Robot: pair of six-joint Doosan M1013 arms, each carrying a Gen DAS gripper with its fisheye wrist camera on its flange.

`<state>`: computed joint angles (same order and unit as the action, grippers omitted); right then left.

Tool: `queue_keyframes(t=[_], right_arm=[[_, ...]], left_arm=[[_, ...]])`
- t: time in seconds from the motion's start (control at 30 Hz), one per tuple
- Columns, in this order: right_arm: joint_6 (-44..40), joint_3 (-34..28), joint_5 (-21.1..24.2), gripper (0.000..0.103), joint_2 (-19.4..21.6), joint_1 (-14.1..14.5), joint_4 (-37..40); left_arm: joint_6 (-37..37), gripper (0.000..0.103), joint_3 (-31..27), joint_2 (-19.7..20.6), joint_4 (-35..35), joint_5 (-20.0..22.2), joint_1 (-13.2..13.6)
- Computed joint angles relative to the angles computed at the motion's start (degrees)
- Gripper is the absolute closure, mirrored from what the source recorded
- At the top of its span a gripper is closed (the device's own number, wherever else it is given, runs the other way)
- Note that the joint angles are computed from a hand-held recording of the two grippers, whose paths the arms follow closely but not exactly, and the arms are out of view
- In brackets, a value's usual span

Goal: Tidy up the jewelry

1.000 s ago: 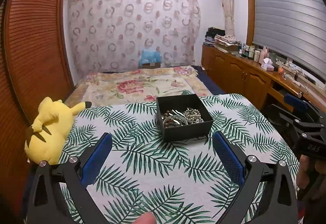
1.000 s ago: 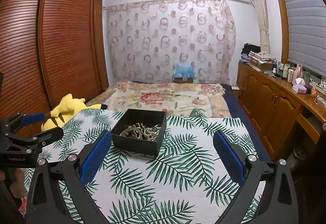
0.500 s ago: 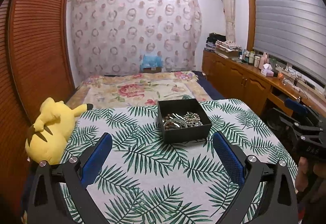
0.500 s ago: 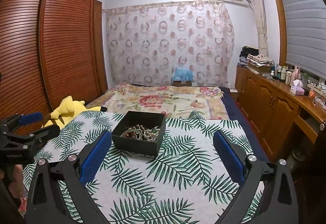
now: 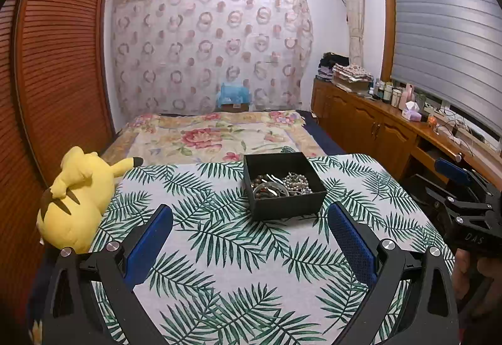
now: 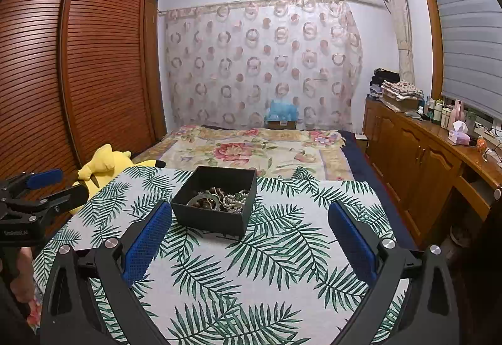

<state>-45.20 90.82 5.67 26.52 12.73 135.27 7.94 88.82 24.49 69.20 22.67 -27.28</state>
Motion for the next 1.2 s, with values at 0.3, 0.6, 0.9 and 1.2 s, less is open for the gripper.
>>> queue_keyframes(t=[0.3, 0.6, 0.9, 1.2], right_arm=[[2.1, 0.0, -0.05, 0.003, 0.13, 0.03, -1.93], [1.12, 0.02, 0.04, 0.003, 0.18, 0.02, -1.04], [2.39, -0.02, -0.03, 0.003, 0.13, 0.01, -2.24], [2.18, 0.02, -0.05, 0.003, 0.13, 0.05, -2.0]], left_arm=[[-0.39, 0.008, 0.11, -0.03, 0.31, 0.14, -0.06], [-0.57, 0.008, 0.17, -0.06, 0.46, -0.04, -0.01], [-0.17, 0.008, 0.13, 0.09, -0.15, 0.27, -0.14], [-0.18, 0.008, 0.05, 0.26, -0.38, 0.45, -0.3]])
